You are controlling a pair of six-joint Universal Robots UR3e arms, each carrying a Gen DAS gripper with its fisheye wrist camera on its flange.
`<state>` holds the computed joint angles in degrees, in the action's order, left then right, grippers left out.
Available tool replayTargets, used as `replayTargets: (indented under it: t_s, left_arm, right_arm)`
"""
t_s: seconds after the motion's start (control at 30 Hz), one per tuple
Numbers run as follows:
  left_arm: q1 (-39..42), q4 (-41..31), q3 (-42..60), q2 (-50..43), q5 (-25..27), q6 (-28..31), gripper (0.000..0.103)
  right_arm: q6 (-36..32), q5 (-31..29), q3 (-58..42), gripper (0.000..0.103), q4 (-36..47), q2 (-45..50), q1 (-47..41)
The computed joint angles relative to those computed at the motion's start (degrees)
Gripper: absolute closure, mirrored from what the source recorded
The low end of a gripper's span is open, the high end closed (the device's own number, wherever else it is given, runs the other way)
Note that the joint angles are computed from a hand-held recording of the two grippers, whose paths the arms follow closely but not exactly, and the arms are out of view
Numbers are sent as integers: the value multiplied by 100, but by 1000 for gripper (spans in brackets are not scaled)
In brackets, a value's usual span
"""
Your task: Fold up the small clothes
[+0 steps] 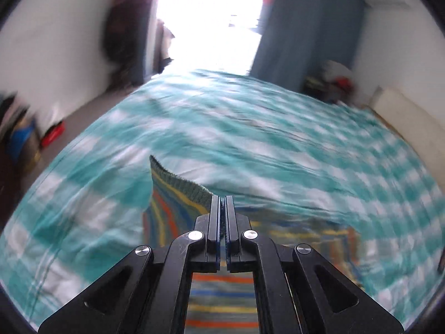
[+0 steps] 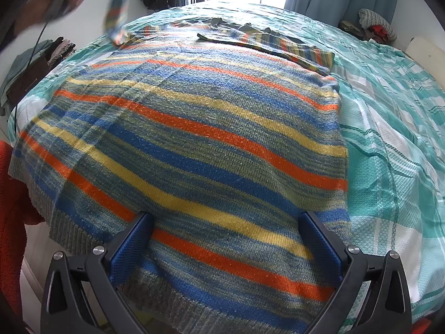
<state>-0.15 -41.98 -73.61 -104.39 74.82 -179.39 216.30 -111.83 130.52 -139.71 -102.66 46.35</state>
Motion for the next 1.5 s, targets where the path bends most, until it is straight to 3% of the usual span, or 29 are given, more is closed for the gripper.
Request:
replayTargets:
  t_s: [0.03, 0.1, 0.13, 0.17, 0.23, 0.3, 0.4, 0.57, 0.6, 0.73, 0.8, 0.87, 0.93, 1.0, 1.1, 1.3, 1.33, 1.37, 1.4, 1.5]
  left_arm:
    - [-472, 14, 233, -222, 233, 66, 97]
    - [-1378, -164, 850, -969, 639, 111, 55]
    - [-1599, -341, 1022, -1195, 767, 84, 21]
    - [-1855, -412, 957, -1324, 867, 42, 17]
    - [-2148, -400, 433, -1250, 870, 79, 20]
    - [-2183, 55, -764, -760, 578, 297, 20]
    - [-1994, 318, -2521, 539, 441, 633, 20]
    - [-314, 652, -5169, 3040, -152, 1045, 9]
    - [-99, 673, -5384, 3170, -337, 1151, 9]
    - [709, 1102, -6547, 3690, -724, 1420, 10]
    - [990, 1205, -6996, 4195, -978, 1511, 9]
    - [890, 1365, -7078, 4223, -875, 1414, 9]
    - [814, 1498, -7097, 4149, -827, 1421, 9]
    - [898, 1522, -7134, 4136, -987, 1497, 8]
    - [1285, 1213, -7301, 4467, -1361, 1808, 8]
    - [1591, 946, -7495, 4794, -1592, 2121, 6]
    - [1605, 932, -7503, 4804, -1606, 2138, 6]
    - [1606, 925, -7498, 4796, -1614, 2142, 6]
    - [1608, 920, -7493, 4789, -1621, 2140, 6]
    - [1632, 912, -7498, 4786, -1657, 2150, 5]
  right_arm:
    - [0, 0, 0, 0, 0, 0, 0]
    - [-9, 2, -3, 0, -10, 9, -8]
    - [-16, 10, -1, 0, -11, 6, -15]
    - [-17, 14, 2, 0, -13, 4, -18]
    - [-5, 15, 9, 0, -30, 8, -7]
    - [-15, 19, 27, 0, -46, -7, -4]
    - [-153, 147, 85, 0, -43, -120, -117]
    - [-1001, 1079, -577, 3, 1295, -692, -900]
    - [-1195, 1328, -728, 5, 1366, -829, -1119]
    - [-2135, 3376, -1617, 5, 1004, -884, -2812]
    - [-2237, 4451, -2268, 5, 392, -47, -3655]
    - [-2142, 4906, -2972, 5, 91, 1061, -4028]
    - [-1869, 5068, -3714, 13, -22, 2261, -4317]
    - [-1530, 5283, -4568, 43, 171, 3447, -4495]
    - [-1090, 5376, -5481, 47, 238, 4624, -4553]
    - [-839, 5142, -6720, 51, -22, 5800, -4363]
    - [-839, 5117, -6861, 59, 9, 5898, -4357]
    - [-861, 4991, -6987, 92, 121, 5922, -4326]
    - [-853, 4959, -6927, 99, 83, 5861, -4331]
    - [-704, 5060, -5793, 99, -908, 5117, -4417]
